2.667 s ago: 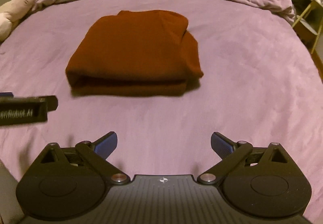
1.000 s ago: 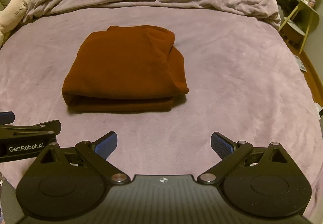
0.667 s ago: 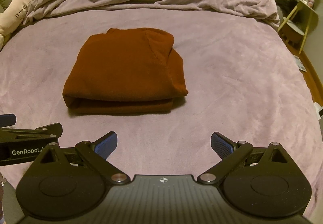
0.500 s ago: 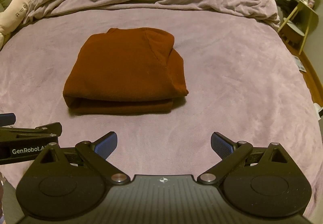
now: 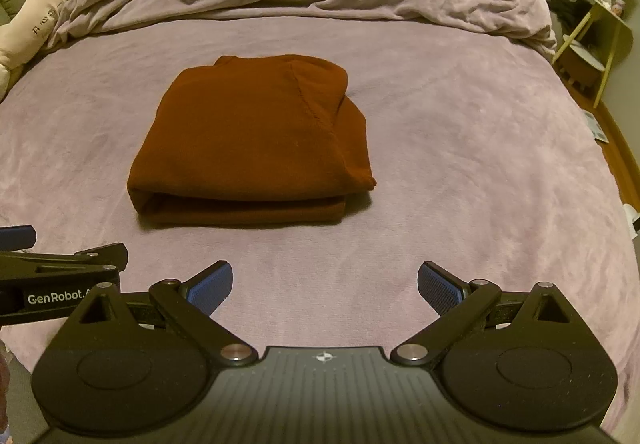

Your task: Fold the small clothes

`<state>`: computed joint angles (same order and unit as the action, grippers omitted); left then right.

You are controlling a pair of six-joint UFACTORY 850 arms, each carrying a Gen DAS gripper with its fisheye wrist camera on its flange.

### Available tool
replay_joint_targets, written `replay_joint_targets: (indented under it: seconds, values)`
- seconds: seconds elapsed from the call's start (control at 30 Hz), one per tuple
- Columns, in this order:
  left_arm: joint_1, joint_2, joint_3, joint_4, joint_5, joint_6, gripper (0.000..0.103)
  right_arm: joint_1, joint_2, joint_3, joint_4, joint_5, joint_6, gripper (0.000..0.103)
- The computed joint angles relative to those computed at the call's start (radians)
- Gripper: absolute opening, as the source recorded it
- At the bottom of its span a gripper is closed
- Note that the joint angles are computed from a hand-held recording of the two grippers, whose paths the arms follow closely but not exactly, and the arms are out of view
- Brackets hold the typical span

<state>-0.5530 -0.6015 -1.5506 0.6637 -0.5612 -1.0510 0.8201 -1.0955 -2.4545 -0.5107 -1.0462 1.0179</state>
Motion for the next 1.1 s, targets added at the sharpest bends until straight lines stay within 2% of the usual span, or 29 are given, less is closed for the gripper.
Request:
replay_joint_targets:
  seconds: [0.57,1.1]
  values:
    - [-0.002,0.001,0.007,-0.006,0.014,0.004,0.103,-0.002,0.027,0.056,-0.01,0.025,0.022,0.099]
    - [0.006,0.003,0.018,-0.017,0.04,0.003,0.103,-0.001,0.006,0.02,-0.011,-0.002,0.012,0.099]
